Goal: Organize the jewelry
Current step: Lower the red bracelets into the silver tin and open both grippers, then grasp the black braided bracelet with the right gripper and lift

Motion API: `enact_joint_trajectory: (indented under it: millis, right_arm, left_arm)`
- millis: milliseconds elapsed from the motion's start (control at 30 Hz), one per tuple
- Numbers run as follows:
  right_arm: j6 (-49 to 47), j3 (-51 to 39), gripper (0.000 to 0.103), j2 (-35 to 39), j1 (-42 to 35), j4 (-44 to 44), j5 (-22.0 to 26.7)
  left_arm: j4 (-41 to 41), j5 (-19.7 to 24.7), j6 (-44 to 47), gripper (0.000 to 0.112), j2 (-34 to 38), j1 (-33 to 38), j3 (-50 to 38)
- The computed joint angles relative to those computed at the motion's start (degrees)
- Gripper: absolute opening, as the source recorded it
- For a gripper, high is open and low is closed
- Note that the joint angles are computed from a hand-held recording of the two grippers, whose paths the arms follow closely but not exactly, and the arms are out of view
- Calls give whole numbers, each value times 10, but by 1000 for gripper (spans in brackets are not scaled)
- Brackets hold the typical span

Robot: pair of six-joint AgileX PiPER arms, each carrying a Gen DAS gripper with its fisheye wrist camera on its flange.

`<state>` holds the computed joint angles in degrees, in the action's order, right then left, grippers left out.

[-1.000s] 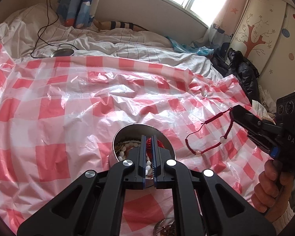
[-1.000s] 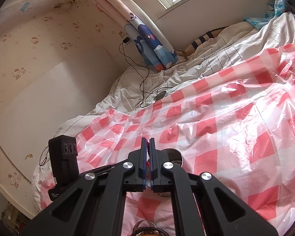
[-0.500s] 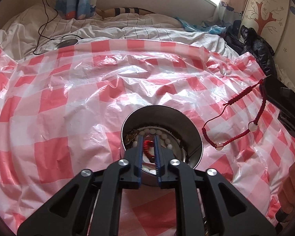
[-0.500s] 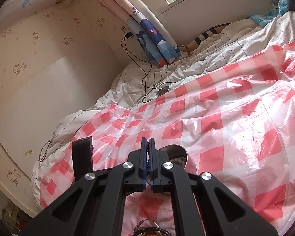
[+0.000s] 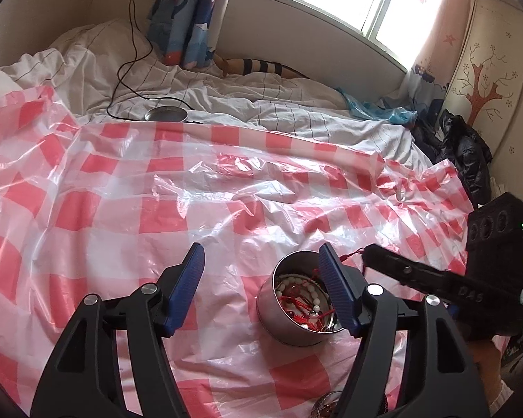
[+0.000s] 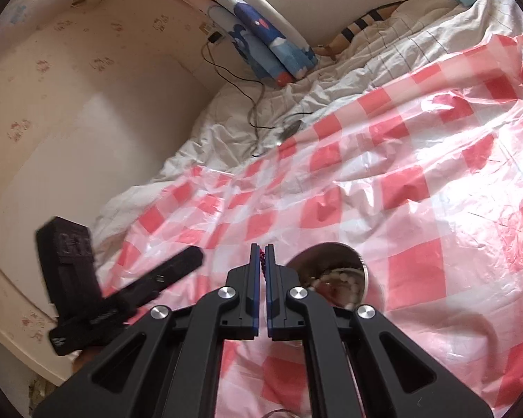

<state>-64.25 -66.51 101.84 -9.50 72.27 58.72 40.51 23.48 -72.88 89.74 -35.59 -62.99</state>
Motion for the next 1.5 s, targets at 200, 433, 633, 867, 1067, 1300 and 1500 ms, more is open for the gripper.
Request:
enact_joint_trajectory:
  millis: [200,433,633,867,1067,1300,1500]
  right_arm:
    - [-8,27,48,-29,25,-44,-127]
    - [-85,131,61,-159,-56,-75,-105]
    - [-189,251,70,-247,-165,-95,-70]
    - [-147,239,71,-211,-167,-95,-52]
    - [-156,249,71,-232,-153,-108,-60]
    - [-158,244,72,-233,-140,-136,-81]
    - [-194,233,72,-214,-170,-159,-78]
  left_arm:
    - [-5,10,16,67,1,-9,-2]
    - [70,113,-28,68,36,-97,-27]
    - [128,253,-86,76,65,-205,-41]
    - [143,319,-159,82,91,-273,-27]
    - [164,349,-142,84,108,-302,-46]
    - [162,348,-114,84,116,-302,-53]
    - [169,338,-116,85,113,-299,-49]
